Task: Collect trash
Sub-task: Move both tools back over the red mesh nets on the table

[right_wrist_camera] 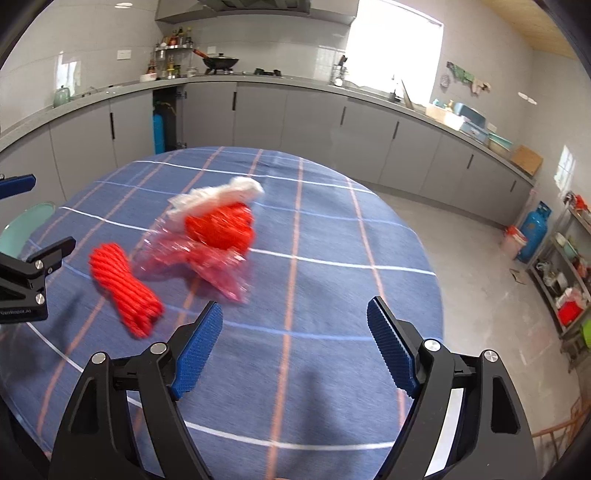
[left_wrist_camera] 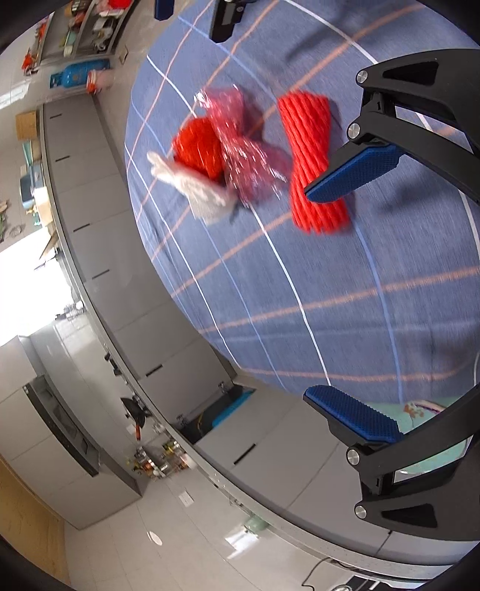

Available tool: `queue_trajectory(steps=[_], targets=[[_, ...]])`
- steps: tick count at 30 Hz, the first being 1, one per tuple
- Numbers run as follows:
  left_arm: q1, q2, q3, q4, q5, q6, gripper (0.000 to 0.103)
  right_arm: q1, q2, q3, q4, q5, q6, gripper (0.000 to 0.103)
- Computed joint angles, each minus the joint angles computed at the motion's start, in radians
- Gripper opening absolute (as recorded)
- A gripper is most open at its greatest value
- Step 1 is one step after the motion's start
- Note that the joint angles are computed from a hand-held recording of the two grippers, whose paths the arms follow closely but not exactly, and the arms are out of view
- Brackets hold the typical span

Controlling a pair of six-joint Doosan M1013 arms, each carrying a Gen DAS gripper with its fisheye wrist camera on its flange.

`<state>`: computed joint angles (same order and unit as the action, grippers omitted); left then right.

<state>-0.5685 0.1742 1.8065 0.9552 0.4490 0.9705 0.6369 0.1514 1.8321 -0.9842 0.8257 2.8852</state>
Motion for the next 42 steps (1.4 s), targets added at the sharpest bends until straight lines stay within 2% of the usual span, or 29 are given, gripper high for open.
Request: queue_trajectory(steps=[5, 9, 12, 14, 18, 23, 26, 28, 31, 34, 36, 37, 39, 40, 41, 42], targets=[[-0.024, 0.011, -0.021, -0.097, -0.005, 0.079, 0.097, -0.006, -0.019, 0.036, -0.011, 0.02, 0.038, 0.08], [-0.056, 0.018, -0.024, -0.066, -0.002, 0.051, 0.097, -0.009, -0.03, 0.059, -0.016, 0.057, 0.071, 0.08], [-0.078, 0.027, -0.032, -0.086, 0.008, 0.067, 0.097, -0.008, -0.032, 0.069, -0.015, 0.092, 0.096, 0.08], [-0.093, 0.031, -0.029, -0.057, 0.007, 0.05, 0.097, -0.013, -0.041, 0.085, -0.007, 0.087, 0.116, 0.08], [-0.12, 0.057, -0.031, -0.041, 0.06, 0.059, 0.097, -0.018, -0.056, 0.107, -0.001, 0.069, 0.146, 0.08], [-0.107, 0.062, -0.028, -0.067, 0.09, 0.075, 0.097, -0.009, -0.059, 0.115, -0.028, 0.031, 0.186, 0.08], [-0.073, 0.052, -0.023, -0.141, 0.073, 0.121, 0.096, -0.001, -0.053, 0.108, -0.035, 0.018, 0.18, 0.08], [-0.04, 0.041, -0.017, -0.232, 0.051, 0.178, 0.096, 0.003, -0.047, 0.101, -0.033, 0.013, 0.17, 0.08], [-0.01, 0.032, -0.007, -0.267, 0.041, 0.182, 0.095, 0.008, -0.042, 0.095, -0.034, 0.01, 0.166, 0.08], [0.019, 0.029, -0.006, -0.317, 0.03, 0.206, 0.088, 0.011, -0.036, 0.085, -0.028, 0.007, 0.154, 0.08], [0.031, 0.033, -0.01, -0.336, 0.035, 0.216, 0.08, 0.013, -0.03, 0.076, -0.026, 0.006, 0.142, 0.08], [0.041, 0.035, -0.015, -0.386, 0.035, 0.256, 0.072, 0.015, -0.024, 0.069, -0.027, 0.007, 0.134, 0.08], [0.054, 0.038, -0.022, -0.471, 0.029, 0.33, 0.047, 0.018, -0.015, 0.057, -0.026, 0.008, 0.119, 0.08], [0.059, 0.039, -0.025, -0.501, 0.031, 0.359, 0.022, 0.018, -0.012, 0.053, -0.023, 0.007, 0.114, 0.08], [0.063, 0.041, -0.029, -0.524, 0.031, 0.376, 0.011, 0.017, -0.009, 0.05, -0.021, 0.004, 0.11, 0.08], [0.067, 0.039, -0.027, -0.524, 0.027, 0.376, 0.009, 0.016, -0.006, 0.047, -0.021, 0.001, 0.108, 0.08]])
